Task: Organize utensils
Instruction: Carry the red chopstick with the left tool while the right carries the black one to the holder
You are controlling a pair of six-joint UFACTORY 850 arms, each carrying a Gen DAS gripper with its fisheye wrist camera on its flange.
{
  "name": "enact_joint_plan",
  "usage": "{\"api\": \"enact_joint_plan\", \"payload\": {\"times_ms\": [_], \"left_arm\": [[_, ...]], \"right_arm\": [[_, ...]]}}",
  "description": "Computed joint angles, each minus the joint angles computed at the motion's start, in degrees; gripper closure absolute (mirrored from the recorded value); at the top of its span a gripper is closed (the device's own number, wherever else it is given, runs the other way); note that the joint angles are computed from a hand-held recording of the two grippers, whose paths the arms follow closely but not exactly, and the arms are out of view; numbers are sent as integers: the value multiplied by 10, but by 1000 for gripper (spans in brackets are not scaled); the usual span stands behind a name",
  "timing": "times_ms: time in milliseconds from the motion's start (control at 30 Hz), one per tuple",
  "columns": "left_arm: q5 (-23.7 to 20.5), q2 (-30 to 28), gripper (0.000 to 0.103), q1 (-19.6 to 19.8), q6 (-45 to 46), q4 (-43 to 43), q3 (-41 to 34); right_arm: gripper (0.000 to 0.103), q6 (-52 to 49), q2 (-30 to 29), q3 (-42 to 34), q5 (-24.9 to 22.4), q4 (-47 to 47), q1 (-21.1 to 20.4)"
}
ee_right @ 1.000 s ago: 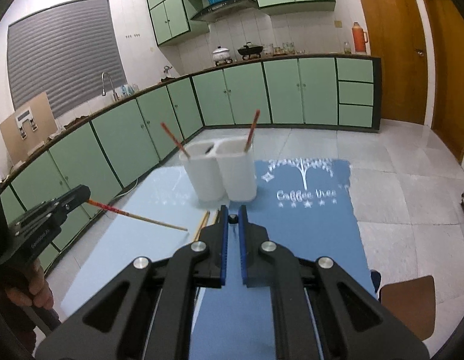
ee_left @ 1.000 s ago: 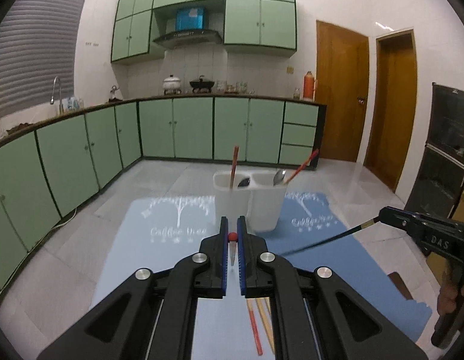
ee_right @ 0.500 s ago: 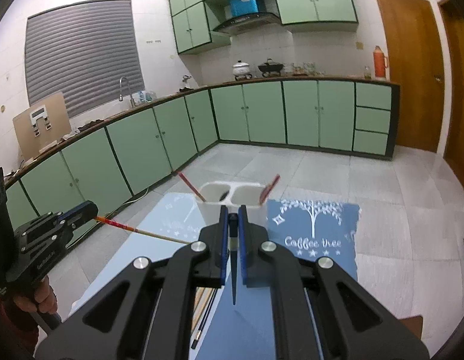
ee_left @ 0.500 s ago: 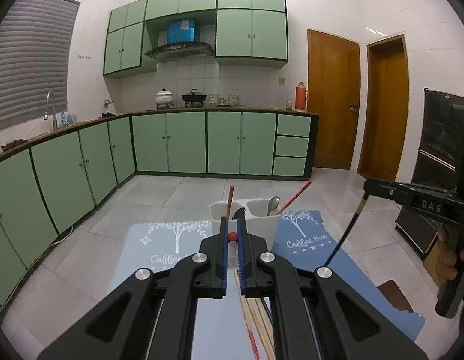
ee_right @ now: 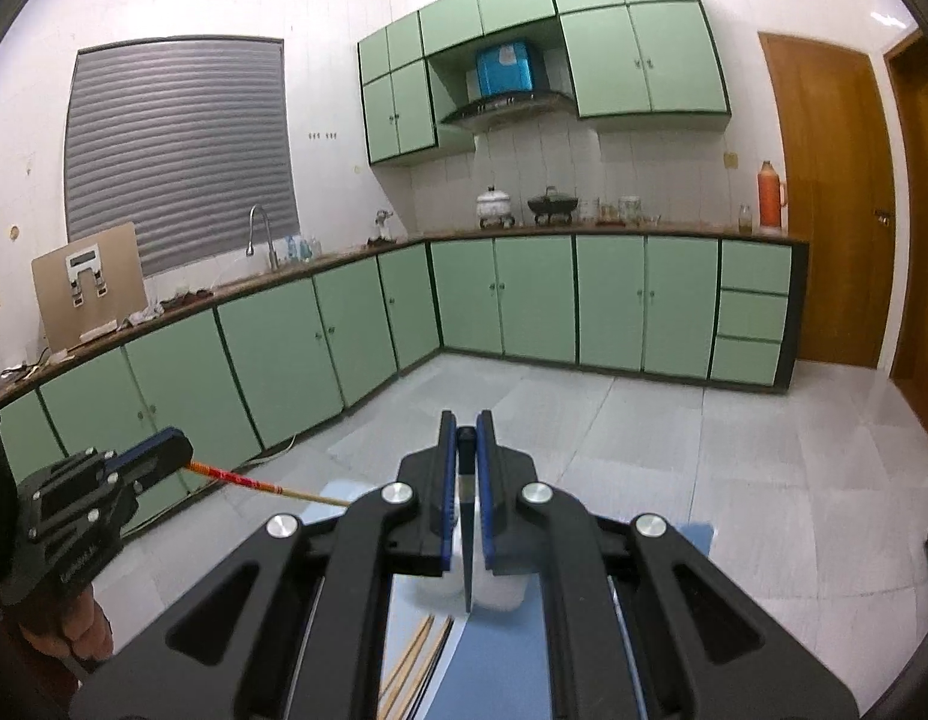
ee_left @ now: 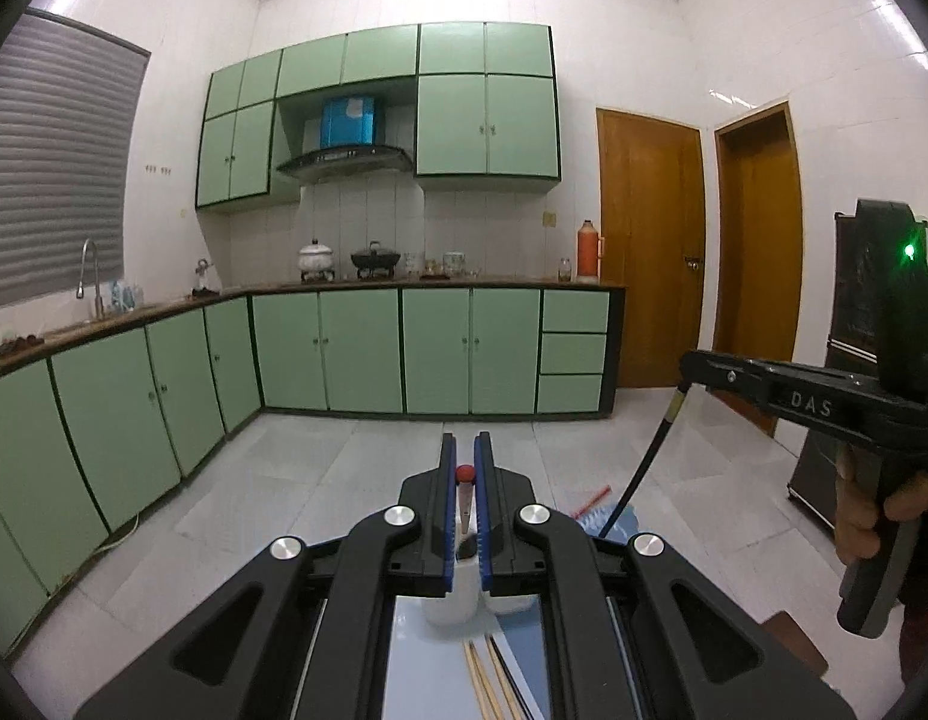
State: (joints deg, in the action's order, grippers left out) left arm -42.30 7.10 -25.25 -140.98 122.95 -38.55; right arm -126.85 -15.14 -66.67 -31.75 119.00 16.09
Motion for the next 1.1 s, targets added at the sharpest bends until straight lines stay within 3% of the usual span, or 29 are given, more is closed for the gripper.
{"api": "enact_joint_plan", "payload": {"times_ms": [333,533,733,900,967,1100], "left_arm": [[107,-65,97,80,-10,48,-81],[145,-111,97,107,-2,52,-121],[154,-143,97,114,-15,63,-143],[170,-114,97,110,-91,128,-119],[142,-104,97,101,-52,105,-112],[134,-99,97,98,-20,82,-114]], "right_arm": [[97,-28,-91,-121,43,47,18],[97,4,-160,-186,70,27,26],[97,56,-196,-211,80,-20,29],[97,158,-206,-221,87,-117,31],[97,142,-203,-217,98,-107,35],[97,135,-197,-211,106,-104,40]]}}
